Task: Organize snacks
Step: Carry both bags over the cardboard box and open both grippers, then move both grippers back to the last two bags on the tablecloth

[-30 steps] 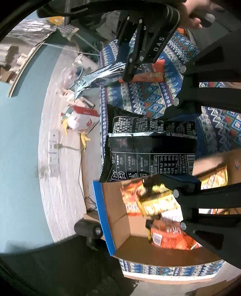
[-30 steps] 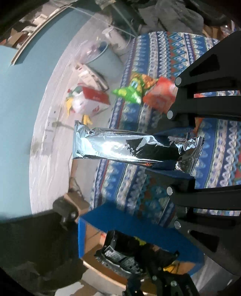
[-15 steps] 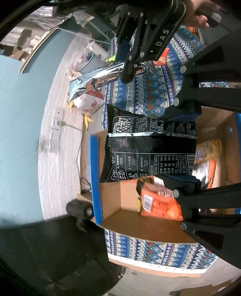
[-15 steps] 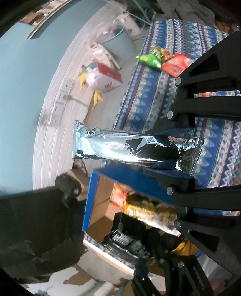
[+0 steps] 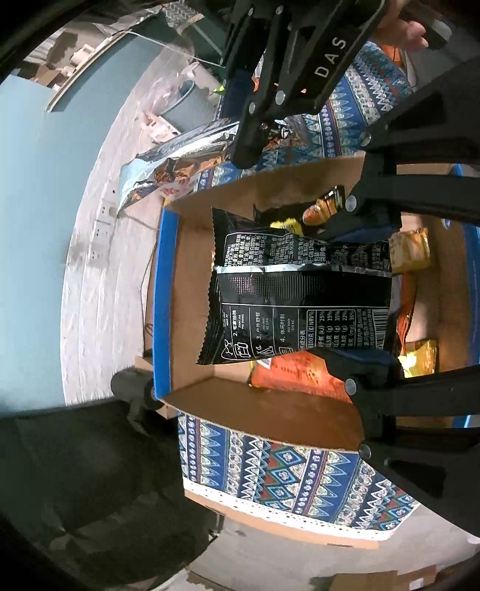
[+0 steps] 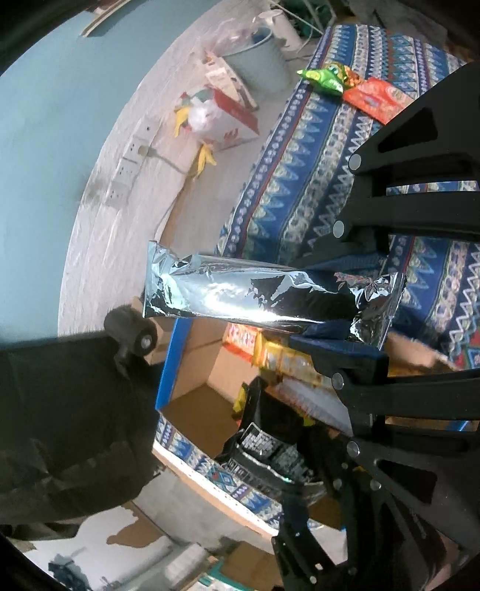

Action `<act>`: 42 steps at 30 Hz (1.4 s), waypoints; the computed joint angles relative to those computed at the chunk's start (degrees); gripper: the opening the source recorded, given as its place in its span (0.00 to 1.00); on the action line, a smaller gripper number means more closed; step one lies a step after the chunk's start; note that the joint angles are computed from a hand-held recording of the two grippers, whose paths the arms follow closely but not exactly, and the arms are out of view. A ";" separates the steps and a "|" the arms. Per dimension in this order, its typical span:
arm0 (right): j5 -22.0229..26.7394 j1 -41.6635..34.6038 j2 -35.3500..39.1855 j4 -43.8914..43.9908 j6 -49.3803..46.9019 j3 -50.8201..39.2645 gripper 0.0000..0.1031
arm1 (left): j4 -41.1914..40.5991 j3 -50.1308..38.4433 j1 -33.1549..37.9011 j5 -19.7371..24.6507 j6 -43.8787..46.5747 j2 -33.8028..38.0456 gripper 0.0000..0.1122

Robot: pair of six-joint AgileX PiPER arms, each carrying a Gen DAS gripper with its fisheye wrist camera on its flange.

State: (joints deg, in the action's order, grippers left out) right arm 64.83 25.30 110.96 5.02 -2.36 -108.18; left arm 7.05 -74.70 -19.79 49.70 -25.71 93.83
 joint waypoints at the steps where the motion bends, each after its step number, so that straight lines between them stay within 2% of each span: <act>1: 0.17 0.32 0.27 0.01 0.16 -0.29 0.30 | -0.02 0.21 0.10 0.07 -0.07 -0.07 0.41; 8: 1.43 1.21 2.10 2.67 -0.55 -1.16 0.30 | -1.78 1.71 1.33 0.56 -0.31 -0.22 0.42; 11: 3.23 0.43 3.29 5.95 -1.76 -2.04 0.31 | -1.55 1.55 1.24 1.22 -1.07 0.20 0.47; 15: 3.11 0.06 2.66 5.57 -1.24 -0.98 0.31 | -0.35 0.80 0.28 1.83 -2.24 0.28 0.56; 18: 3.22 -0.79 1.79 5.78 -1.19 -0.53 0.33 | 0.36 0.28 -0.60 1.91 -2.57 0.31 0.58; 21: 2.79 -1.51 0.57 5.26 -1.16 0.54 0.37 | 0.08 -0.47 -1.22 2.02 -2.47 0.77 0.58; 29: 1.15 -4.39 -3.14 3.12 -2.06 5.43 0.56 | 0.21 -4.04 -5.42 3.51 -4.06 3.22 0.61; 42: -1.20 -14.18 -9.12 2.44 -5.95 14.61 0.61 | 1.77 -15.32 -14.39 8.09 -5.78 10.90 0.62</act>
